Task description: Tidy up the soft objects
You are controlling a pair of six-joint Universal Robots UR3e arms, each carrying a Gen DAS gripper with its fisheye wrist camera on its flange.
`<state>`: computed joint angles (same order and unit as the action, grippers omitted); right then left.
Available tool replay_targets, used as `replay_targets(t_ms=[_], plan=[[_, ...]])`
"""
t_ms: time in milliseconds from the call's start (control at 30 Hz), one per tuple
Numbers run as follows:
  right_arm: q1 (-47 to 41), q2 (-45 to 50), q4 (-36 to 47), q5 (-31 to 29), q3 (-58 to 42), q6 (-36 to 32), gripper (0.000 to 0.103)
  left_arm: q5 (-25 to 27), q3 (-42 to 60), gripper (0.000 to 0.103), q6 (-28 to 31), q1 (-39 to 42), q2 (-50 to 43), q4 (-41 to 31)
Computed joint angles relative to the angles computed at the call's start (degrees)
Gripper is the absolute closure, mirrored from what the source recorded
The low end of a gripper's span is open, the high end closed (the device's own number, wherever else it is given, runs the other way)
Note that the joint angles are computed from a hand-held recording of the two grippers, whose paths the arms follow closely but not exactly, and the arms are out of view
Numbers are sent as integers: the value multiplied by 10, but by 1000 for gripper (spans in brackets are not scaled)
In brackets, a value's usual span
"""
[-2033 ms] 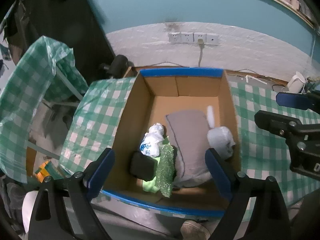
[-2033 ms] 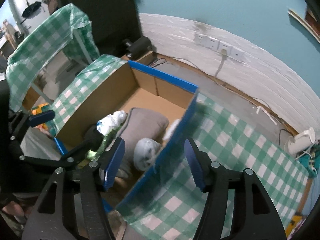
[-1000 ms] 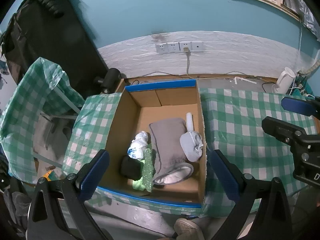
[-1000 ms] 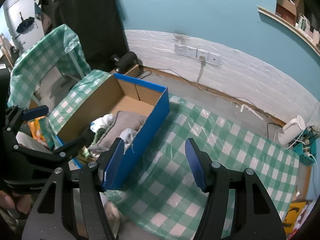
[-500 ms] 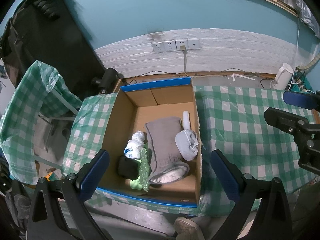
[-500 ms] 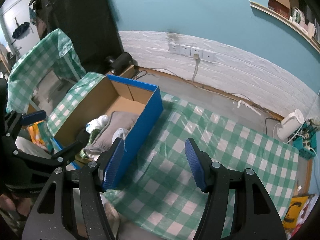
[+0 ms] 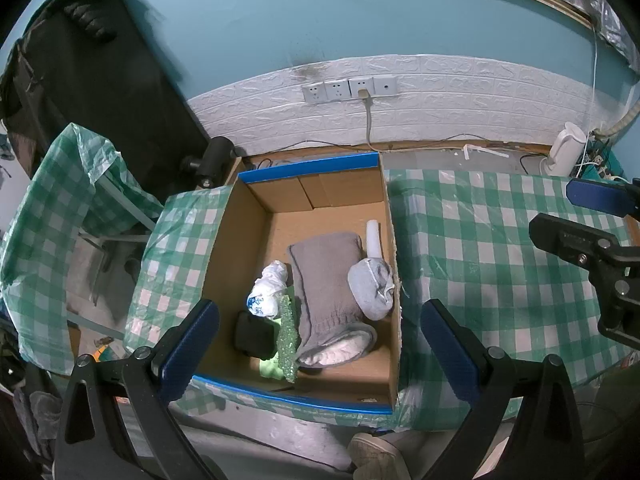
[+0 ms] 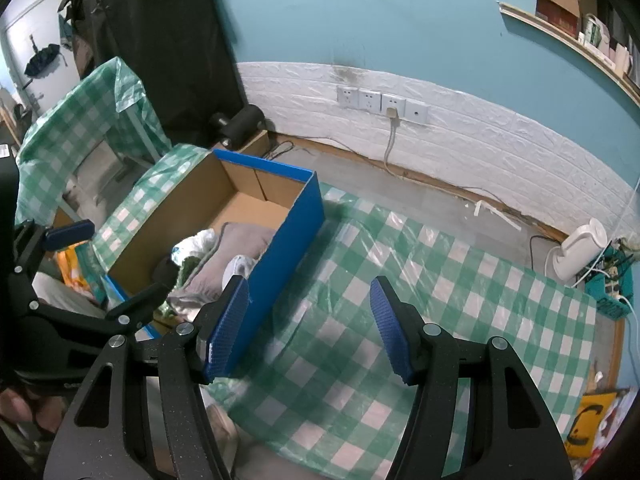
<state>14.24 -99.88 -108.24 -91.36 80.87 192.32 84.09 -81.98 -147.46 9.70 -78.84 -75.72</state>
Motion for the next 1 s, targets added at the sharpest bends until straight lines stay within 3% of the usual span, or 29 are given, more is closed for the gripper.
replay_targets(t_ms=[1000], plan=[[-8,-7,9,4,0,-6,40,10,-3,2,-1,-7,1,4]])
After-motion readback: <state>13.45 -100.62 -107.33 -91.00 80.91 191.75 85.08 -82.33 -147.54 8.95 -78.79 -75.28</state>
